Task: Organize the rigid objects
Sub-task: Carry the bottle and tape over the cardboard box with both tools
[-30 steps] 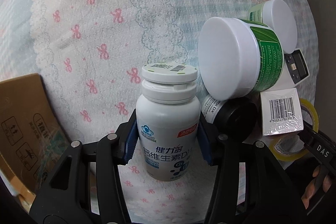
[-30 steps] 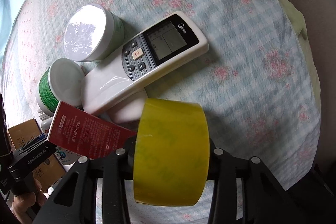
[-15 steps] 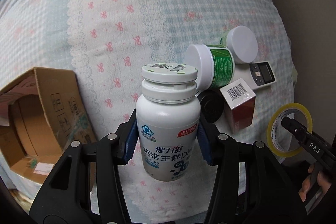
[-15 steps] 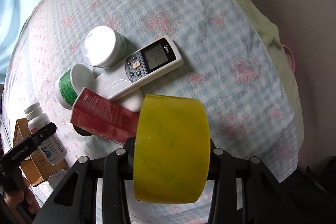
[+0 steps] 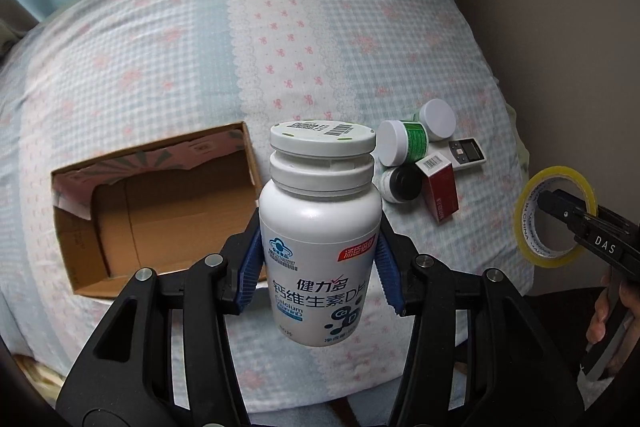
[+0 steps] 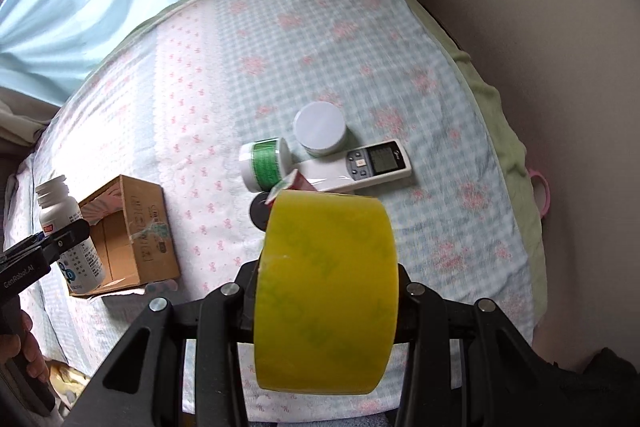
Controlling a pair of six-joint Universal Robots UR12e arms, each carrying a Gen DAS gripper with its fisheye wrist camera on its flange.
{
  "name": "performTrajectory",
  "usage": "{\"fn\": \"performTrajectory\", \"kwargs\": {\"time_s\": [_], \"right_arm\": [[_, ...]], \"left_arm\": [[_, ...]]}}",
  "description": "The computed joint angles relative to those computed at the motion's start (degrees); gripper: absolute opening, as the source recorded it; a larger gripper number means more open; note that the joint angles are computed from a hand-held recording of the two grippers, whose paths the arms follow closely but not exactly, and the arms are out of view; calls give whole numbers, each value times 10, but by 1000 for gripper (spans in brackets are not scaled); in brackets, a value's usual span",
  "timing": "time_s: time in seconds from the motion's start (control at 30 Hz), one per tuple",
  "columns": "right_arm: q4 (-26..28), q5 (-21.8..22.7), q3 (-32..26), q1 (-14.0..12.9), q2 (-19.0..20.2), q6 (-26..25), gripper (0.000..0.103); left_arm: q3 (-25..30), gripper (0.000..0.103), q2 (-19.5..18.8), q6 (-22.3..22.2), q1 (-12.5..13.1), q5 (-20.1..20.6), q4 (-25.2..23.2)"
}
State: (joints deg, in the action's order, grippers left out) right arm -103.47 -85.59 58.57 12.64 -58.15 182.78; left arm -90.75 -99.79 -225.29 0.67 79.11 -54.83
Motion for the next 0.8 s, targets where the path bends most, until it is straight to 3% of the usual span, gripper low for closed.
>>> {"fn": "performTrajectory", "kwargs": {"time_s": [0.17,0.3,0.5,0.63,0.8], "right_arm": [[5,-2,-16,35,-6,-12,37],[13,3,-25,70,-9,21,38],[32,27,-55,121,9,57,37],[45,34,-91,149,36,69,37],[75,31,-160,173,86,77,37]], "left_arm": [[-83,46,71,12,26,5,27],[-154,46,130,19,60,-7,40],[-230,46,200,65,112,-14,19],[-264,46,222,98,147,-38,10],[-280,46,214,135,174,-72,16]]}}
